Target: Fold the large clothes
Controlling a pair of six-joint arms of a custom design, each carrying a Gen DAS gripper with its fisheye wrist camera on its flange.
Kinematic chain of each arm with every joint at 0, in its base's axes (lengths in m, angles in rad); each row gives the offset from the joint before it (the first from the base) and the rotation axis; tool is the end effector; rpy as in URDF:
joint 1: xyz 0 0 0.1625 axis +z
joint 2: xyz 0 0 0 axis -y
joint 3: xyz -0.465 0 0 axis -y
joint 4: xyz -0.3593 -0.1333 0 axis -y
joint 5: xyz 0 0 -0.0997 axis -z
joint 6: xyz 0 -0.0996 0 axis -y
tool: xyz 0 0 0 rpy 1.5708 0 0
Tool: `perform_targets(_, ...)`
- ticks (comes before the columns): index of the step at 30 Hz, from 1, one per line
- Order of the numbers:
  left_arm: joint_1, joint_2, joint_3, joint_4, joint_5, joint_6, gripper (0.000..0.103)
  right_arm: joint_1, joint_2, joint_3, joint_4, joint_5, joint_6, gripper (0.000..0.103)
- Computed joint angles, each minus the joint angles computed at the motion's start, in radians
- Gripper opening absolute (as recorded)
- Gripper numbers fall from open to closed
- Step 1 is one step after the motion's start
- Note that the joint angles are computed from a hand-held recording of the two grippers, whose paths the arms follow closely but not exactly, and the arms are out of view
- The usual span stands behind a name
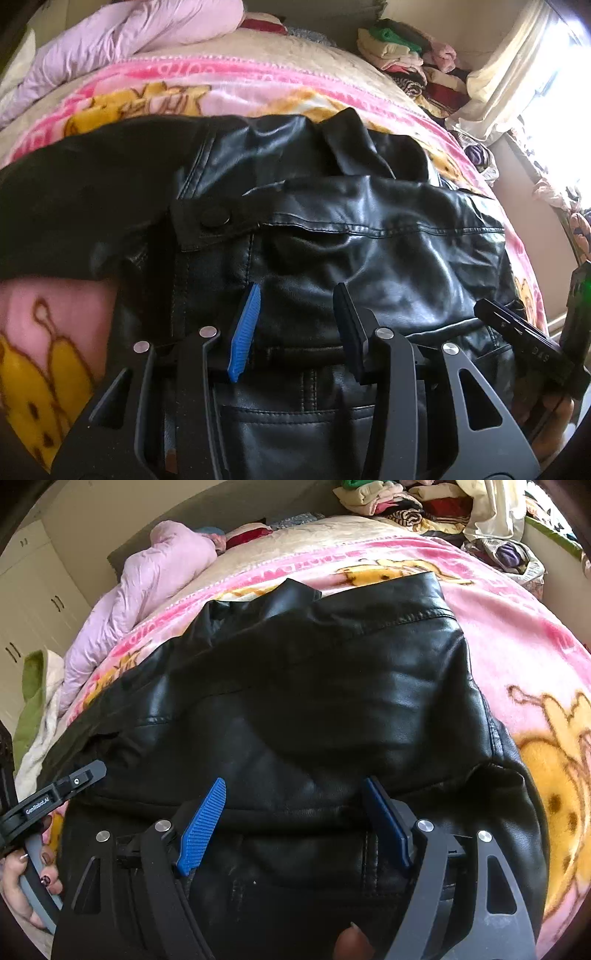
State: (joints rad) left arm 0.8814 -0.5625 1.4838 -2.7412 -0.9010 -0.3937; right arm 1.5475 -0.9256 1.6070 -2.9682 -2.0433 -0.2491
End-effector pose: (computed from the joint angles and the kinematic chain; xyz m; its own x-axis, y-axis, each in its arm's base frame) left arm -0.3116 -0.6847 0.0733 -0.8850 0.0646 -0.4611 0.2999 0.8366 -0.4585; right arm 0.0718 -0.6940 0.3062 -0.8603 0.1236 0.4946 -0.2007 0.8097 -0.5515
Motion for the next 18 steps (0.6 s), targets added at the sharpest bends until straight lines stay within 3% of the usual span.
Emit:
perform_targets(6, -0.022, -0.028, 0.037, -0.072, 0.001, 0.027, 0.033, 0.008, -0.03, 0.037, -0.057, 0.045, -0.019, 0.081)
perform_targets(9, -0.042, -0.033, 0.041, -0.074, 0.046, 0.041, 0.046, 0.015, -0.05, 0.062, -0.085, 0.073, -0.021, 0.083)
perform_targets(12, -0.051, -0.041, 0.047, -0.088, 0.053, 0.044, 0.05, 0.021, -0.069, 0.093, -0.115, 0.101, -0.017, 0.086)
perform_targets(15, -0.067, -0.043, 0.054, -0.111, 0.09, 0.048, 0.081, 0.031, -0.084, 0.116, -0.138, 0.116, -0.023, 0.091)
perform_targets(18, -0.08, -0.047, 0.062, -0.138, 0.113, 0.049, 0.088, 0.046, -0.092, 0.137, -0.179, 0.107, -0.043, 0.094)
